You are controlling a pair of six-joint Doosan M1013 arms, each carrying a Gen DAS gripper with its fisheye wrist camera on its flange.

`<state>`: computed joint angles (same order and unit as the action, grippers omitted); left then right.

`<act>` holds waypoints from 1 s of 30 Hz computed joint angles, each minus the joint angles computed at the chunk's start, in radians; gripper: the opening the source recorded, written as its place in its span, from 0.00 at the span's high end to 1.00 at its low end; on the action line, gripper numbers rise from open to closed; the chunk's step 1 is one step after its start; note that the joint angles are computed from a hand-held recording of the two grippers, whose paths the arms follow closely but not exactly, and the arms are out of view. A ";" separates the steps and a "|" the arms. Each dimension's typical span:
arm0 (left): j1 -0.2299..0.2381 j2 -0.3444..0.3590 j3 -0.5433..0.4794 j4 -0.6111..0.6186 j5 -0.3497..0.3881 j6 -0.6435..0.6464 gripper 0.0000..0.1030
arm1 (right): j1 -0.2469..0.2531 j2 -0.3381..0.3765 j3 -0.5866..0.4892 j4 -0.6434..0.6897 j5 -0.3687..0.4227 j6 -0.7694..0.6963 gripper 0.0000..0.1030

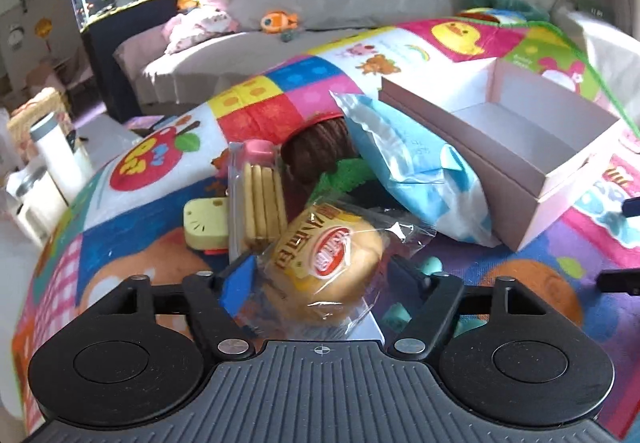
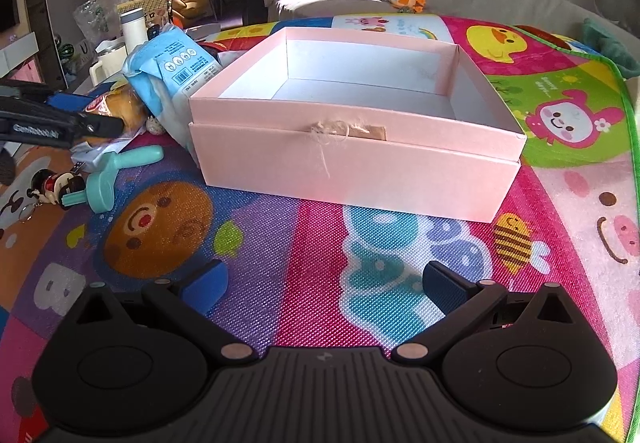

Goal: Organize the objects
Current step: 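Grasp the packaged bun with the left tool, then lift the bun with the left tool while the right tool grasps the small doll figurine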

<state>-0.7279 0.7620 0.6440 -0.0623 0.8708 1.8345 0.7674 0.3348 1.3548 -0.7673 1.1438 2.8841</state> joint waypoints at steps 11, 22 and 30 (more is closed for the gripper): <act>0.024 -0.093 0.151 -0.053 -0.146 -0.210 0.40 | -0.003 -0.007 0.001 0.018 -0.045 -0.048 0.00; 0.051 -0.301 0.435 0.150 -0.333 -0.599 0.40 | 0.017 0.126 -0.226 0.116 -0.314 -0.622 0.39; 0.041 -0.355 0.515 0.225 -0.355 -0.644 0.40 | 0.001 0.287 -0.463 0.223 -0.164 -0.904 0.69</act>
<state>-0.6873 0.4069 1.1590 0.1628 0.5162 1.1904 0.7680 0.6213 0.8917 -0.5445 0.9797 1.9802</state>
